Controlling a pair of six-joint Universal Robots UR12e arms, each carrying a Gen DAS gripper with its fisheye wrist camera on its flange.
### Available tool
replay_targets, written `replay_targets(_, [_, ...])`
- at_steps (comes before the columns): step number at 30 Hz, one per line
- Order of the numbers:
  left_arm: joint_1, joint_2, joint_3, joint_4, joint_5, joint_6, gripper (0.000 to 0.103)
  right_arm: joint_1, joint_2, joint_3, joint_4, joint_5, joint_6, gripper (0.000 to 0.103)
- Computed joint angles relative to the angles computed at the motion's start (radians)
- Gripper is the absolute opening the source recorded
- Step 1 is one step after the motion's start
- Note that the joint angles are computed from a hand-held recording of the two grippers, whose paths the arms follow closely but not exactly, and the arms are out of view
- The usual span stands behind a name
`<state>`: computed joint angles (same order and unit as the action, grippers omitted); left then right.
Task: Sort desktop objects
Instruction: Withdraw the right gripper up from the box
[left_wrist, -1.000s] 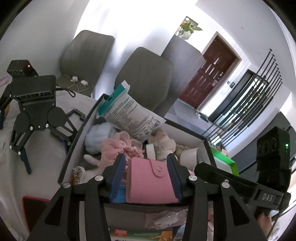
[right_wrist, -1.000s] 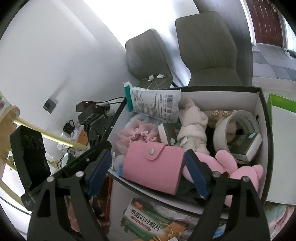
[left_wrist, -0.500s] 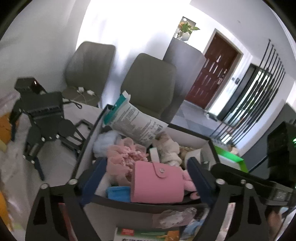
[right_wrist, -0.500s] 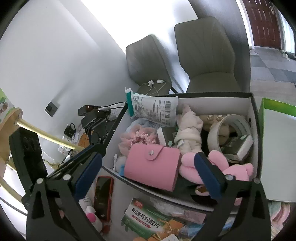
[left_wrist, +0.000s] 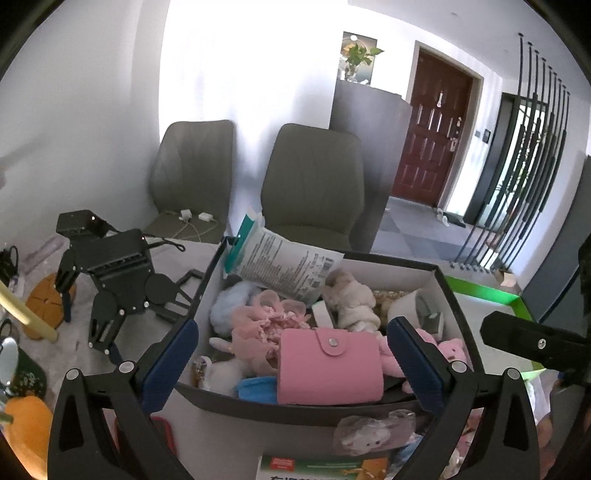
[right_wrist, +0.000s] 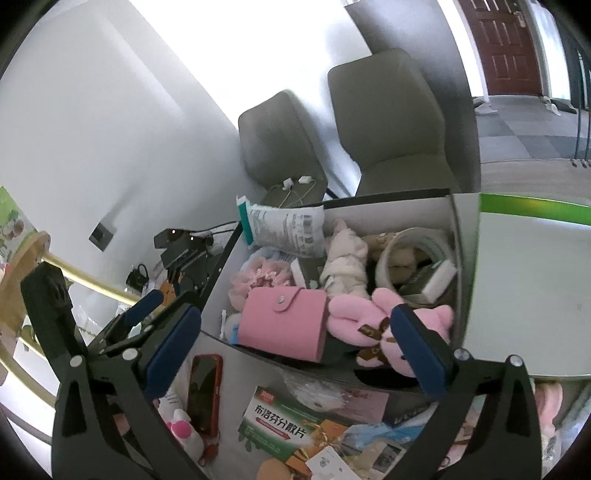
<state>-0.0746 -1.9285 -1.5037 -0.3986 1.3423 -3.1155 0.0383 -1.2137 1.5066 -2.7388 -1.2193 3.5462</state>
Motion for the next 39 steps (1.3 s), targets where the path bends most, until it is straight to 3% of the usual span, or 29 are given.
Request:
replay_targets(10, [-0.017,-0.004,0.005,-0.012,0.055,0.016,0.102,-0.004,-0.020,0.025,0.021,-0.036,0.000,0.103])
replay_targets(22, [-0.024,-0.010,0.012,-0.023,0.090,0.008,0.102,-0.014,-0.006,0.009,0.064,-0.013,-0.005,0.103])
replay_targets(39, [-0.028,-0.014,0.012,-0.010,0.079,0.030,0.102,-0.016,-0.006,0.008,0.070,-0.009,-0.003,0.103])
